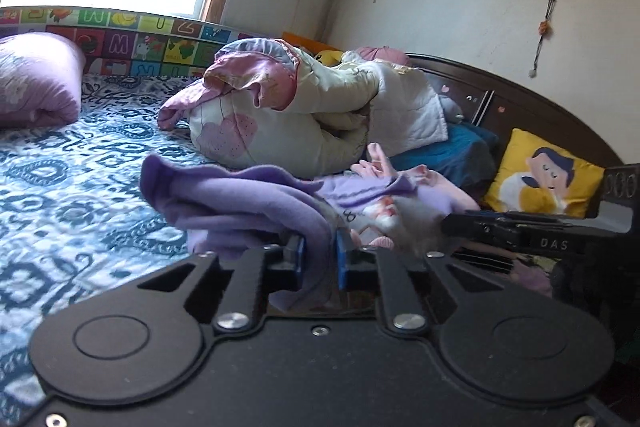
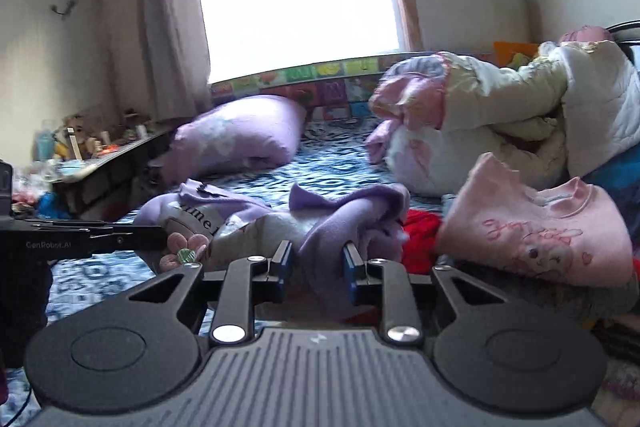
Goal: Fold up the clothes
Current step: 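Lift the lilac sweatshirt off the stack with both grippers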
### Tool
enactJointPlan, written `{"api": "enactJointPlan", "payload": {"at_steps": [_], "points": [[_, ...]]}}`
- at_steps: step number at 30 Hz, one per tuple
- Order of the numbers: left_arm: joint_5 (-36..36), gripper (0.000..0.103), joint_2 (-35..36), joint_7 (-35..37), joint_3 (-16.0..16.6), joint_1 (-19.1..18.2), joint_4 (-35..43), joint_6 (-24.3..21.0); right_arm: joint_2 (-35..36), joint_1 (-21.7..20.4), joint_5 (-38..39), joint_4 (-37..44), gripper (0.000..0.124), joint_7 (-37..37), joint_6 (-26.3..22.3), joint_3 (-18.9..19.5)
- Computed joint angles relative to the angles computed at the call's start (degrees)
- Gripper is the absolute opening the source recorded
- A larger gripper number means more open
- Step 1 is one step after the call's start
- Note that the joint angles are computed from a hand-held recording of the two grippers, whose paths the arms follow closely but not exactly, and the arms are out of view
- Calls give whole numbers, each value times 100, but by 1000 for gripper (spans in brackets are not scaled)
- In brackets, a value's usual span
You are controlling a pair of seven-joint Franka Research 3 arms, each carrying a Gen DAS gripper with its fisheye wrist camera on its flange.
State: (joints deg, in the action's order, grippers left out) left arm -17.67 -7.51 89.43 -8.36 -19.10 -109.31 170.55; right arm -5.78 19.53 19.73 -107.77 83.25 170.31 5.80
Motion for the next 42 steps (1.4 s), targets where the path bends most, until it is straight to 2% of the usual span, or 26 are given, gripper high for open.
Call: {"api": "enactJointPlan", "payload": {"at_steps": [5, 9, 14, 17, 19, 21, 23, 24, 25, 26, 27, 28, 31, 33, 35, 37, 38, 39, 40, 41, 42], "points": [[78, 12, -903, -63, 157, -118, -984, -212, -362, 343, 658, -405, 27, -110, -228, 50], [188, 12, -1317, -372, 313, -222, -1619, -380, -304, 639, 1093, -591, 27, -178, -395, 121], [160, 12, -1893, -638, 419, -295, -2512, -548, -155, 827, 1106, -721, 27, 83, -642, 341], [5, 12, -2864, -971, 719, -677, -3402, -815, -593, 1035, 1376, -1235, 27, -124, -960, 325], [-33, 12, -3454, -1234, 726, -793, -3943, -1074, -993, 1249, 1815, -1651, 27, -419, -1291, 212], [1, 14, -3943, -1577, 690, -811, -4298, -1534, -1345, 1306, 1855, -2009, 26, -402, -1708, 229], [144, 22, -4320, -1913, 534, -719, -4593, -1827, -1607, 1284, 1675, -2282, 30, -185, -2112, 327], [188, 45, -4474, -2056, 514, -709, -4706, -1936, -1723, 1279, 1612, -2399, 33, -85, -2251, 361], [214, 72, -4607, -2201, 495, -701, -4827, -1947, -1831, 1248, 1542, -2500, 47, 80, -2294, 417], [341, 79, -4705, -2435, 343, -553, -4907, -1963, -1891, 1218, 1477, -2563, 68, 264, -2274, 480], [524, 80, -4763, -2651, 178, -409, -4951, -2064, -1930, 1195, 1415, -2610, 77, 446, -2239, 538], [686, 80, -4753, -2776, 102, -335, -4934, -2219, -1969, 1176, 1348, -2656, 86, 632, -2206, 593], [970, 80, -4706, -3209, 22, -215, -4977, -2385, -1867, 1224, 1245, -2647, 86, 937, -2065, 629], [992, 80, -4737, -3361, 150, -314, -5155, -2328, -1700, 1438, 1448, -2555, 86, 736, -2027, 492], [1056, 79, -4683, -3412, 197, -420, -5193, -2339, -1474, 1513, 1415, -2405, 86, 663, -2167, 513], [1162, 74, -4639, -3344, 210, -543, -5236, -2302, -1300, 1607, 1491, -2320, 83, 643, -2408, 529], [1219, 71, -4651, -3315, 205, -580, -5255, -2328, -1276, 1644, 1491, -2333, 75, 634, -2448, 577], [1218, 52, -4680, -3296, 264, -619, -5285, -2299, -1276, 1646, 1350, -2366, 68, 646, -2415, 675], [1210, 39, -4709, -3273, 319, -654, -5316, -2268, -1285, 1667, 1261, -2392, 55, 615, -2392, 724], [1197, 35, -4739, -3247, 371, -687, -5346, -2237, -1310, 1714, 1327, -2419, 46, 574, -2373, 704], [1117, 26, -4807, -3259, 460, -737, -5344, -2208, -1371, 1750, 1437, -2426, 42, 528, -2348, 651]]}}
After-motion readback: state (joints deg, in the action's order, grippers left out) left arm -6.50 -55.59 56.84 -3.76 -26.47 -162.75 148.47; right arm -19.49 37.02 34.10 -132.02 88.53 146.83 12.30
